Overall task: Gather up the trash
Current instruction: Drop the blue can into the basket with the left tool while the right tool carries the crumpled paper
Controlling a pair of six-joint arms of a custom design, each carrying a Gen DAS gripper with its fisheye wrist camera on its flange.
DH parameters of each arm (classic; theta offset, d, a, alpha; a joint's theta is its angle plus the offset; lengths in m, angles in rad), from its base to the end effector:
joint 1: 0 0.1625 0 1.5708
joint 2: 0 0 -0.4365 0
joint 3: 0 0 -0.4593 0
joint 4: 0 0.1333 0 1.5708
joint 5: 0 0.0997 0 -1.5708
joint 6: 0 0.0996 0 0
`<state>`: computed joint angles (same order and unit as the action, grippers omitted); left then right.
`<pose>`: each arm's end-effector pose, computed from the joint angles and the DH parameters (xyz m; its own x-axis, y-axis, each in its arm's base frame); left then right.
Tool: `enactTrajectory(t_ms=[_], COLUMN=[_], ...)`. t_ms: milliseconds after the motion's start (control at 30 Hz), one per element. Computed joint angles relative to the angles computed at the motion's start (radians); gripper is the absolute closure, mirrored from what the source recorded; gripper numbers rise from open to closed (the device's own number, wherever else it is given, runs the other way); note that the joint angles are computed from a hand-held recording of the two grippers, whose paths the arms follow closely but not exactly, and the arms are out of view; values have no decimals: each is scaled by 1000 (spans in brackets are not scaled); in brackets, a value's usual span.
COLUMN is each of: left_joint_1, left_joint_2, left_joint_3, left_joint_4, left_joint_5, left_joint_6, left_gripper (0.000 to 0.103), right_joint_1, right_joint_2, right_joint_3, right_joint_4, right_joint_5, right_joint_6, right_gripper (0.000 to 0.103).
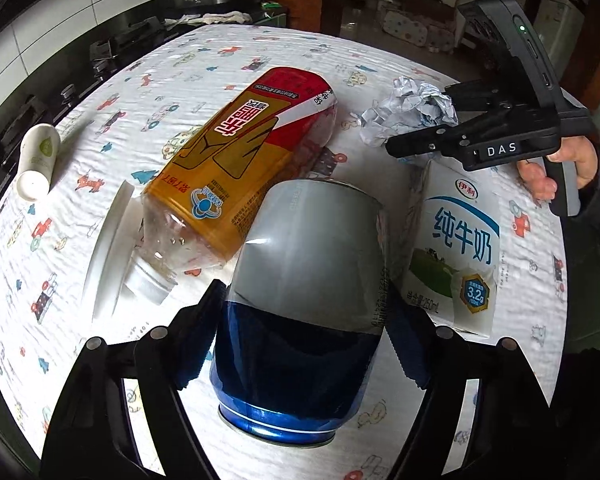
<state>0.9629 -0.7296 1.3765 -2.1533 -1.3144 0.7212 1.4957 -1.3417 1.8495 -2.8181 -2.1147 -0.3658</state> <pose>-0.3183 -0.7351 0.0741 -0.2130 0.9658 -0.1476 0.9462 0.2416 0.2154 0.0341 -0.6359 0.3685 -0.7922 0.1212 0.5981 -0.2441 0.8353 -0.4926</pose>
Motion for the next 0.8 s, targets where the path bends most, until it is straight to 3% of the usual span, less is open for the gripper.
enactTrajectory(t_ms=[433,567,800], left_joint_1=[31,59,133], left_joint_2=[-217,-294,-372], left_joint_3=[178,218,229], left_joint_4=[-206,-257,-325], left_joint_5=[43,102,274], left_joint_6=[-155,-211,-286], left_gripper=[28,28,28], right_joint_1=[112,157,226], right_joint_2=[-26,2,115], right_joint_3=[25,13,-56], right_joint_4=[-63,-54,-8], right_joint_5=[2,33,90], right_joint_6=[-52,-68,-82], right_gripper=[51,51,51])
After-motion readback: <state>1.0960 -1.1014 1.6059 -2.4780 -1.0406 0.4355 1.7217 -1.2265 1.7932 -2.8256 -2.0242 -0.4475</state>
